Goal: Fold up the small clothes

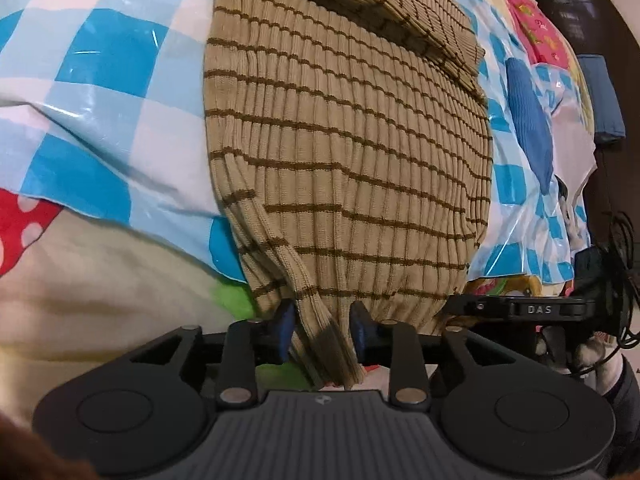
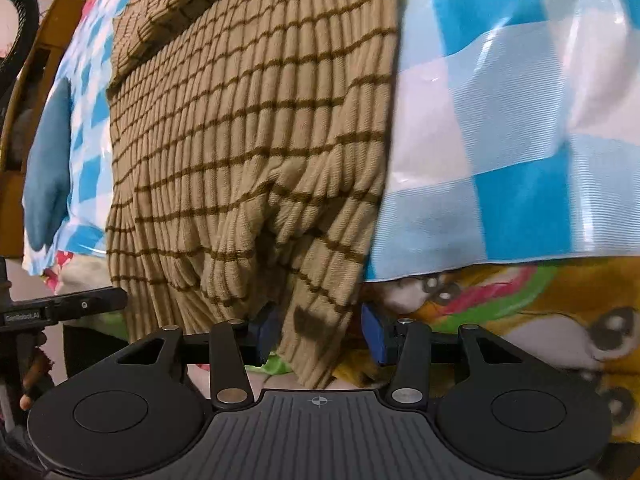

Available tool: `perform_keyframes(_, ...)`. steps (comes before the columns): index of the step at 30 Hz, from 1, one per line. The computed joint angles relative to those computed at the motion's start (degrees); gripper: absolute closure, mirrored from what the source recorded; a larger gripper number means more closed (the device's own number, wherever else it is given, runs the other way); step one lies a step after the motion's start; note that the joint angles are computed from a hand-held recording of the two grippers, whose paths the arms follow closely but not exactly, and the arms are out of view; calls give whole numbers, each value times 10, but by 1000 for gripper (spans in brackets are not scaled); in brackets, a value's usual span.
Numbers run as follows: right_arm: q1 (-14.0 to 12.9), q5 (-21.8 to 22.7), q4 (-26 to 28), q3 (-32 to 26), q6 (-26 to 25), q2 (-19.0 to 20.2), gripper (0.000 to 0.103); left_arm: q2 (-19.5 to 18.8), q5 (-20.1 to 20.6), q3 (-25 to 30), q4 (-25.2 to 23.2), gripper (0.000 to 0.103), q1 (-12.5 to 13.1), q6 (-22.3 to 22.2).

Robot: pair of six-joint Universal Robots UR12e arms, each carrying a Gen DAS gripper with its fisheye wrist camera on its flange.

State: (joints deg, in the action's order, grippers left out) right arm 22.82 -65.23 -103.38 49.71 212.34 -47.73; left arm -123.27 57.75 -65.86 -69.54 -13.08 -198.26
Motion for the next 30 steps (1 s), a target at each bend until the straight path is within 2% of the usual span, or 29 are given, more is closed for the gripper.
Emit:
perform_keyframes(3,0,11,-8,3,4,3,60,-5,8,11,-14,62,-3,-1)
perform_keyframes(6,1,14,-10,6,13,4,68,-13,26,32,-41,60,-10,14)
perform_keyframes(8,-1,18,-24,15,20,1,73,-20,53,49,-64,60,-15,19)
perform_keyframes(10,-4,24,-41,30,30,-6,83,-22,70,55,-75,62,-17,15)
perform_keyframes(13,-10,48,-85,61,55,-18,93,-19,62,47,-67,87,-14,2)
perform_keyframes(16,-17,77,-162,104,98,-34,94,-11,34,25,-39,92,-7,-24)
perform_keyframes(19,-23,98,-248,145,153,-48,95,-2,6,2,13,93,1,-62)
perform_keyframes(22,-33,111,-364,182,223,-58,96,7,-39,-27,110,93,13,-117)
perform_keyframes(26,-38,87,-470,184,270,-57,96,2,-62,-32,204,93,23,-164)
perform_keyframes(30,-43,44,-532,158,292,-41,96,-16,-59,-17,294,93,30,-211)
